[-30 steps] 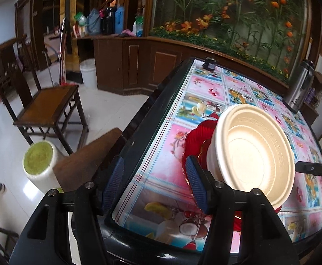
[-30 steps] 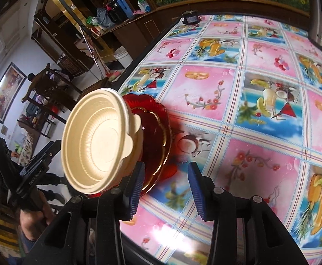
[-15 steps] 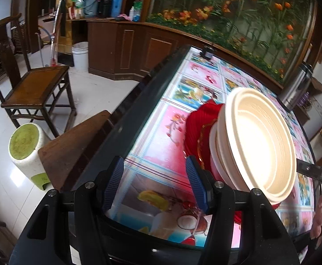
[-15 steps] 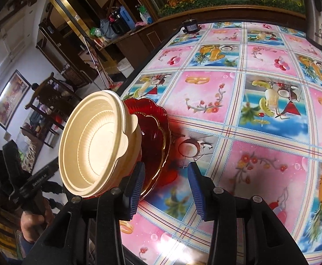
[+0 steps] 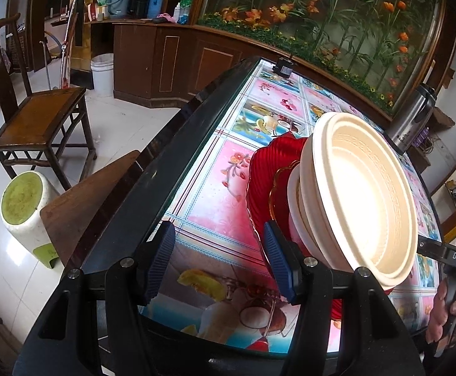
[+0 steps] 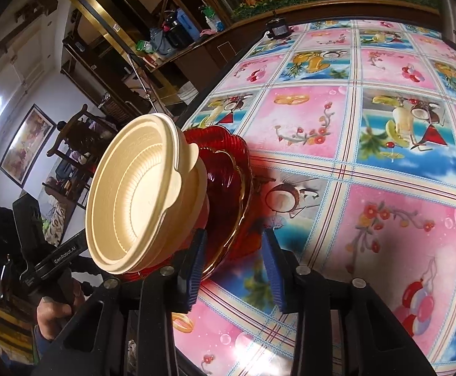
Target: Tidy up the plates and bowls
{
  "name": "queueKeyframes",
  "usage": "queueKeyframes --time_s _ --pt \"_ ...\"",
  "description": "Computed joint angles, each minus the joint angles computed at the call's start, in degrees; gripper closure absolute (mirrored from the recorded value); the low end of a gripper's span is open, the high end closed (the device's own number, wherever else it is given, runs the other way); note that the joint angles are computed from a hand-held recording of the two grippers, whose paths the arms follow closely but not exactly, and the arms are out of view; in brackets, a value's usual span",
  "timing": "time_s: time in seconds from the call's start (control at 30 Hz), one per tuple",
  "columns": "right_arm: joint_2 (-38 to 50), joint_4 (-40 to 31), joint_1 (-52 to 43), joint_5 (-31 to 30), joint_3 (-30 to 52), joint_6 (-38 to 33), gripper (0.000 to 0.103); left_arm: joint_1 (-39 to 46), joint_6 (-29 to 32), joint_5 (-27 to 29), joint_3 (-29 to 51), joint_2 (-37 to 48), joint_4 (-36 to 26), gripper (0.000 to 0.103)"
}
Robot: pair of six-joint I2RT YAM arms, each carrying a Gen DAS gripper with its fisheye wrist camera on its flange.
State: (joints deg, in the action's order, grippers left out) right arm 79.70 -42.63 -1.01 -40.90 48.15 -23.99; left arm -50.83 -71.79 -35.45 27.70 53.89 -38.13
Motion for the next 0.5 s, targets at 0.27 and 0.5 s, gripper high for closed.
queueKeyframes --time_s 0.27,0.5 --pt "-0.18 0.29 0.26 -0.26 -0.25 -0.48 0.079 1.53 1.71 0.82 -0.02 1.45 1.56 0.046" --pt "0.11 2.17 1.51 0.42 -0.91 0.77 0.082 2.19 3.64 0.39 0.60 2.55 2.15 0.050"
